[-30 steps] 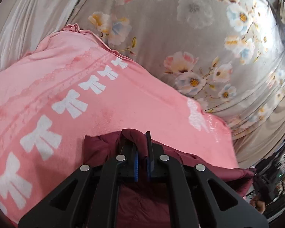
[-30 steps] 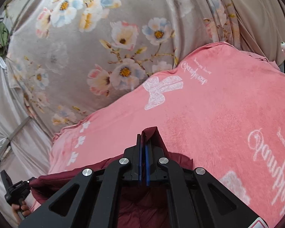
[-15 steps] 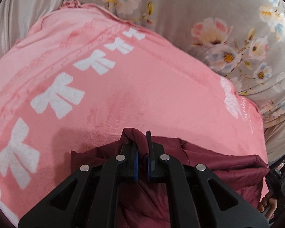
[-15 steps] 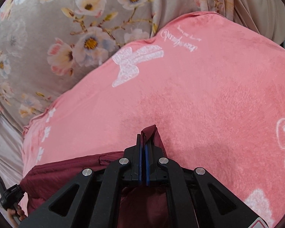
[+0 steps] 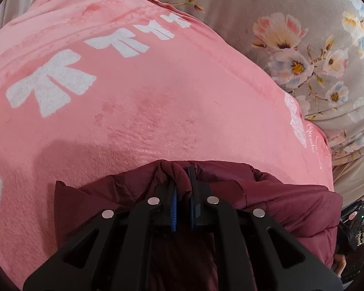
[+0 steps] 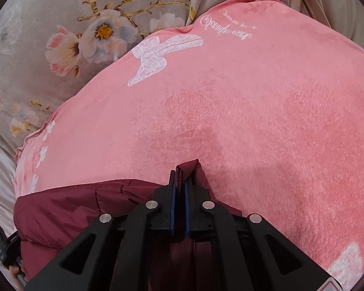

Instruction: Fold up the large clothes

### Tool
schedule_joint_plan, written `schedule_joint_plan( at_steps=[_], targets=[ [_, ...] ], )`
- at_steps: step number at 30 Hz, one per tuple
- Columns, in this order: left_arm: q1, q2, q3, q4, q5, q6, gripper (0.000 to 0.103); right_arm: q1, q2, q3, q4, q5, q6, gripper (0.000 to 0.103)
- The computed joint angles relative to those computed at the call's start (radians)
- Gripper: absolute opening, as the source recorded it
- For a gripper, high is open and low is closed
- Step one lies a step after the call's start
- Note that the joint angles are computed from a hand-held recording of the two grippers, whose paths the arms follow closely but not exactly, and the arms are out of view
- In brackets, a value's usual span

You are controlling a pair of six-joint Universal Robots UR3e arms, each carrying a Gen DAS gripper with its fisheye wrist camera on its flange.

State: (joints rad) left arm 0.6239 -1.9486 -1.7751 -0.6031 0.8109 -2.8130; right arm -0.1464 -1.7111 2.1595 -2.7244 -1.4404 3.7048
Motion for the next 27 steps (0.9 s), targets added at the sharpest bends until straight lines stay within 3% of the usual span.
schedule_joint_plan(
  at_steps=[3,4,6,8,9,11,15,18,21,24,25,26,27],
  targets=[
    [0.044,0.002,-0.012,-0.037,-0.080,0.008,0.013,-0.068,-0.102,0.056,0.008,0.084,-0.003,0.013],
    [0.065,0.025,-0.018,-0.070,-0.097,0.005,0.016,-0.079,-0.174,0.065,0.046,0.078,0.004,0.021],
    [0.116,0.102,-0.038,-0.138,-0.125,0.021,0.030,-0.070,-0.273,0.060,0.094,0.036,0.016,0.032],
    [0.189,0.232,-0.121,-0.074,-0.155,0.001,0.066,-0.022,-0.338,0.008,0.156,-0.025,-0.004,0.032],
    [0.229,0.310,-0.163,-0.037,-0.173,0.002,0.068,0.018,-0.334,-0.032,0.177,-0.053,-0.009,0.032],
    [0.264,0.418,-0.155,-0.092,-0.191,0.057,0.068,0.106,-0.277,-0.119,0.186,-0.065,-0.015,0.032],
    [0.194,0.558,-0.102,-0.265,-0.185,0.161,0.067,0.312,-0.024,-0.337,0.161,-0.071,-0.018,0.032],
    [0.003,0.535,-0.070,-0.288,-0.098,0.178,0.067,0.428,0.169,-0.519,0.227,-0.126,-0.046,0.038],
    [-0.209,0.426,-0.073,-0.151,0.088,0.126,0.067,0.474,0.293,-0.638,0.291,-0.171,-0.053,0.051],
    [-0.305,0.295,-0.051,-0.079,0.167,0.064,0.067,0.478,0.371,-0.704,0.348,-0.176,-0.068,0.051],
    [-0.328,0.253,-0.038,-0.057,0.193,0.050,0.067,0.474,0.394,-0.720,0.365,-0.161,-0.083,0.046],
    [-0.345,0.224,-0.033,-0.031,0.221,0.034,0.067,0.467,0.408,-0.722,0.367,-0.146,-0.091,0.030],
    [-0.351,0.212,-0.035,-0.015,0.238,0.028,0.067,0.457,0.427,-0.727,0.371,-0.116,-0.096,0.021]
  ],
)
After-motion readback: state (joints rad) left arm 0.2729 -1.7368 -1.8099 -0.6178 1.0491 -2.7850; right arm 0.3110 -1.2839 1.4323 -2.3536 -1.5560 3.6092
